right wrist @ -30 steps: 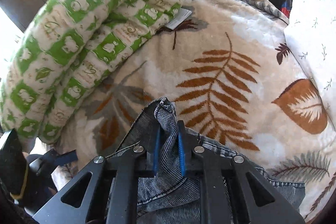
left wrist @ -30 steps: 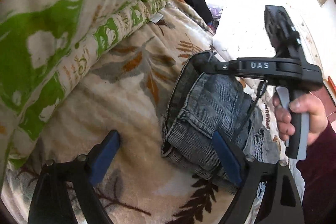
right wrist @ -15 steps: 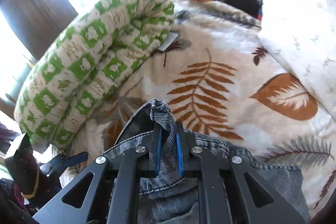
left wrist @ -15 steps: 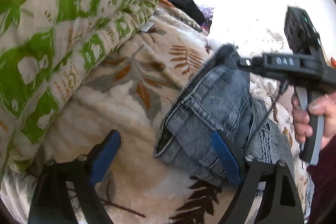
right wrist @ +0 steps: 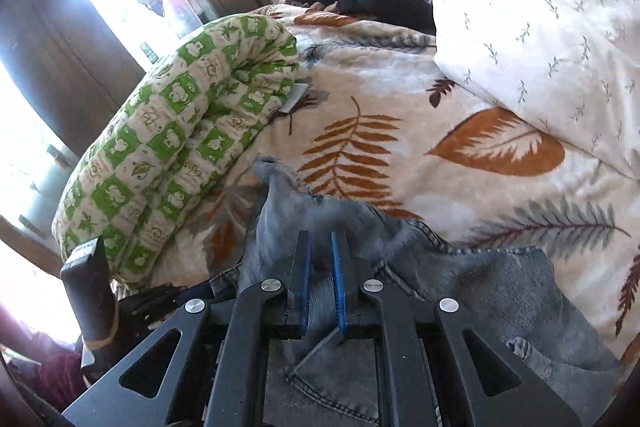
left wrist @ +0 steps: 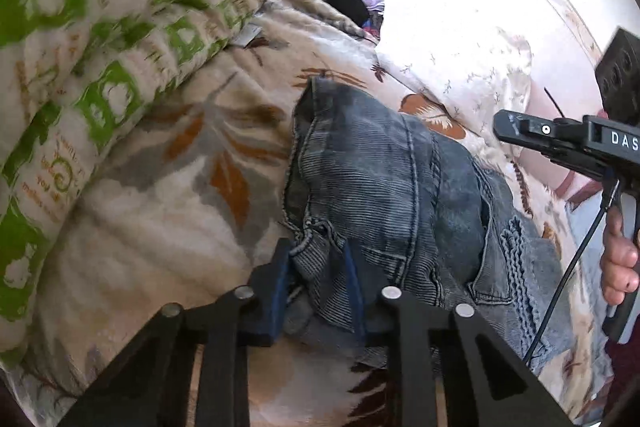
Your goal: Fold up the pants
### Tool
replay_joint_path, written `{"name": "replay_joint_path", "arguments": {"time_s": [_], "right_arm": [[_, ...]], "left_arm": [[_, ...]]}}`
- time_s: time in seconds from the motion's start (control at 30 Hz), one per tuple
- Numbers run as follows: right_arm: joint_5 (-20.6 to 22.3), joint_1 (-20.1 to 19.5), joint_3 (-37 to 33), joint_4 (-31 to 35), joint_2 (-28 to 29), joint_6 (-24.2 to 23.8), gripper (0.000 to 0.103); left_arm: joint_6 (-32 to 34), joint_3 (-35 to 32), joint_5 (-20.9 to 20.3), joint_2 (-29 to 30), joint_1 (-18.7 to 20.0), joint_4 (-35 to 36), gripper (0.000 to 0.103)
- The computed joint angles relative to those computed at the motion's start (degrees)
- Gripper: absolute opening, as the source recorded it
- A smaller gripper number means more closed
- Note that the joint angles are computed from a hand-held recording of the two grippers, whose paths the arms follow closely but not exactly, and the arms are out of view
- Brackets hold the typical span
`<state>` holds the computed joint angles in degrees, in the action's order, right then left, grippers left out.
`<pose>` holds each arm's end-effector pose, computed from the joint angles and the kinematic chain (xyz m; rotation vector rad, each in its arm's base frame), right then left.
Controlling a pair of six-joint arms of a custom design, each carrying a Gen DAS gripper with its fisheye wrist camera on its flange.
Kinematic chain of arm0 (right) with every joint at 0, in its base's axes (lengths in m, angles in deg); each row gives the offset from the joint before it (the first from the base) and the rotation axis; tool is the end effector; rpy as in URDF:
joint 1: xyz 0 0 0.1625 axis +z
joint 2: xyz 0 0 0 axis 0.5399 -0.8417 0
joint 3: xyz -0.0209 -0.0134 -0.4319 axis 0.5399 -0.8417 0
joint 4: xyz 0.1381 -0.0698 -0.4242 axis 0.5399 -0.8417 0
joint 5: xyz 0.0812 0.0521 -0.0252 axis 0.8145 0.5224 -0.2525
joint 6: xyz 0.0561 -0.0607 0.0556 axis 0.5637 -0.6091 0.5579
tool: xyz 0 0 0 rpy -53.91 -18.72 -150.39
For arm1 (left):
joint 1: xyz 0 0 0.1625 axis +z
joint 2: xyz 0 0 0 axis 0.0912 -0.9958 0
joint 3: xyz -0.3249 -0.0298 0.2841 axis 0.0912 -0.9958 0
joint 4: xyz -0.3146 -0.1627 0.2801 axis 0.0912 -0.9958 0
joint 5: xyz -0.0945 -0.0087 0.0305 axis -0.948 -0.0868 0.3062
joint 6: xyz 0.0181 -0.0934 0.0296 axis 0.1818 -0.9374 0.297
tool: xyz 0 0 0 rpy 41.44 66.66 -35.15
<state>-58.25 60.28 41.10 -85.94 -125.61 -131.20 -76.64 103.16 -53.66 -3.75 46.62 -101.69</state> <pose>0.1714 -0.8518 0.2252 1.2665 -2.7761 0.0918 -0.2285 -0.6383 0.0778 -0.2984 2.3803 -1.1166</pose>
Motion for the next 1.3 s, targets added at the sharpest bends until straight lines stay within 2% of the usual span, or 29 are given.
{"name": "replay_joint_path", "arguments": {"time_s": [0.07,0.1,0.13,0.17,0.23,0.3,0.4,0.5,0.53,0.57,0.6,0.63,0.67,0.77,0.93,1.1,1.2,1.3], "right_arm": [[2.26,-0.17,-0.11,-1.18,0.09,0.75,0.012],[3.18,-0.06,-0.70,-1.68,0.51,1.28,0.027],[3.33,0.31,-1.11,-2.16,0.94,1.42,0.054],[3.15,0.86,-1.63,-2.60,1.57,1.57,0.076],[2.49,1.95,-1.87,-4.20,2.70,1.88,0.078],[0.77,3.28,-4.39,-1.06,5.16,0.50,0.078],[-6.71,5.72,-5.03,-1.52,8.44,-2.97,0.078],[-13.81,7.24,-6.36,-1.16,12.11,-5.63,0.075],[-14.54,7.25,-6.42,-1.20,12.70,-6.13,0.059],[-16.44,7.34,-6.69,-1.19,13.49,-6.78,0.026],[-19.38,7.50,-7.15,-1.15,14.40,-6.55,0.016],[-21.07,7.50,-6.83,-2.09,14.61,-6.22,0.014],[-20.63,7.31,-5.77,-3.30,13.98,-6.40,0.012],[-18.28,6.93,-0.48,-8.77,9.98,-8.67,0.010],[-14.11,5.56,5.53,-13.88,2.99,-8.98,0.008],[-9.98,3.55,8.04,-14.24,-2.91,-7.77,0.008],[-9.28,1.88,8.43,-14.71,-5.26,-7.22,0.008],[-9.36,-0.15,7.93,-15.33,-6.59,-5.95,0.008]], "left_arm": [[-0.05,0.60,0.02,-0.24,-0.11,-0.51,0.023],[-0.11,0.62,0.18,-0.19,-0.18,-0.46,0.023],[-0.14,0.66,0.12,-0.16,-0.22,-0.66,0.022],[-0.05,0.61,0.12,-0.11,-0.21,-0.81,0.022],[-0.08,0.80,-0.13,-0.24,-0.24,-1.43,0.020],[0.23,1.20,-0.21,-0.39,-0.39,-2.18,0.019],[1.21,1.81,-0.89,-0.65,-0.69,-3.89,0.018],[1.74,2.23,-1.32,-0.88,-0.77,-4.52,0.018],[1.66,2.33,-1.66,-0.97,-0.68,-4.67,0.018],[1.51,2.41,-1.80,-1.03,-0.60,-4.69,0.018],[1.38,2.48,-1.86,-1.05,-0.58,-4.82,0.018],[1.24,2.63,-1.95,-1.12,-0.61,-5.10,0.017],[1.32,2.88,-1.97,-1.20,-0.78,-5.57,0.017],[3.02,3.34,-2.17,-1.22,-1.52,-7.84,0.017],[9.33,2.48,-1.96,0.06,-4.51,-11.52,0.015],[18.60,-2.05,-4.00,4.02,-7.67,-12.23,0.014],[19.76,-2.77,-5.53,4.66,-8.87,-12.19,0.014],[19.14,-1.17,-2.43,3.64,-10.36,-11.84,0.014]]}}
